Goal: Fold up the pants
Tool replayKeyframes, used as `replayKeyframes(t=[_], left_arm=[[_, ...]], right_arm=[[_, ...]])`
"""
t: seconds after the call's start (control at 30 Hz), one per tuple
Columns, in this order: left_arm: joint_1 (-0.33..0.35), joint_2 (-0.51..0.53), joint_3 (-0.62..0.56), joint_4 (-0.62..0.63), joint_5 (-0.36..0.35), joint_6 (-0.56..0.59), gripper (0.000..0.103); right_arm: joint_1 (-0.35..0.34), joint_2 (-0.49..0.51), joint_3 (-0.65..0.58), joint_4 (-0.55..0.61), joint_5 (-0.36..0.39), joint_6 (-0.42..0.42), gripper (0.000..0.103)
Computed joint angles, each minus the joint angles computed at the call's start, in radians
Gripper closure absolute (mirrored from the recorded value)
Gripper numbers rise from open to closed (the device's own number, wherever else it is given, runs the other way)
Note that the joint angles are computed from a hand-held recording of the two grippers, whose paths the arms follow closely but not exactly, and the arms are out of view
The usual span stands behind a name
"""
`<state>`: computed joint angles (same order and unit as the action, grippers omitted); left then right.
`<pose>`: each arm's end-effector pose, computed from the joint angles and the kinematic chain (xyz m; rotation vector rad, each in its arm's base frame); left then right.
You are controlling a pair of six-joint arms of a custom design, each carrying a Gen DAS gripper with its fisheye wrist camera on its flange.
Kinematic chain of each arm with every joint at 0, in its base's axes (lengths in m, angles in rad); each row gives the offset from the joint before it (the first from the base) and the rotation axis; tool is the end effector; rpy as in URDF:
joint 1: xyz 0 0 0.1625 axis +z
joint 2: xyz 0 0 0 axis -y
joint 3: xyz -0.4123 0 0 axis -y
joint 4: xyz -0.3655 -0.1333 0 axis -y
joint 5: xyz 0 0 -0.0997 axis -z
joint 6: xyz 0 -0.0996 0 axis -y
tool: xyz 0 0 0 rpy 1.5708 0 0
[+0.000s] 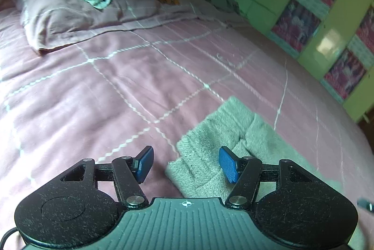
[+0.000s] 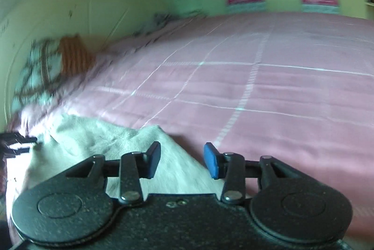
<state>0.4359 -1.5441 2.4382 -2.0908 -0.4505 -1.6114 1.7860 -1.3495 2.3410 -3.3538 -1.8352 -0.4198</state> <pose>-0.1931 -0.3359 0.2129 -0.2725 2.2577 -1.3048 0.1964 -0.3962 0.2622 0.6779 -2.5279 1.0506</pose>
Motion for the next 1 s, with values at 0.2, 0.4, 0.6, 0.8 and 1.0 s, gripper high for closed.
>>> replayKeyframes(t=[0.2,0.4,0.6,0.8,1.0], left_arm=[[0.027,0.041,0.032,-0.195,-0.003,0.175,0.067],[0.012,0.044,0.096,-0.332,0.033,0.189,0.068],[0.005,0.065,0.114,-0.371,0.061,0.177,0.068],[0.000,0.045,0.152,-0.537,0.081,0.255,0.085],[0.054,0.074,0.146,-0.602,0.042,0.391,0.087]], right_arm=[[0.008,0.104,-0.104,0.096,0.015,0.003,0.061],[-0.031,0.102,-0.134,0.208,0.085,-0.004,0.084],[-0.048,0.071,-0.125,0.275,0.148,-0.050,0.084],[-0.040,0.106,-0.188,0.373,0.179,-0.025,0.097],[0.048,0.178,-0.223,0.281,-0.019,-0.045,0.100]])
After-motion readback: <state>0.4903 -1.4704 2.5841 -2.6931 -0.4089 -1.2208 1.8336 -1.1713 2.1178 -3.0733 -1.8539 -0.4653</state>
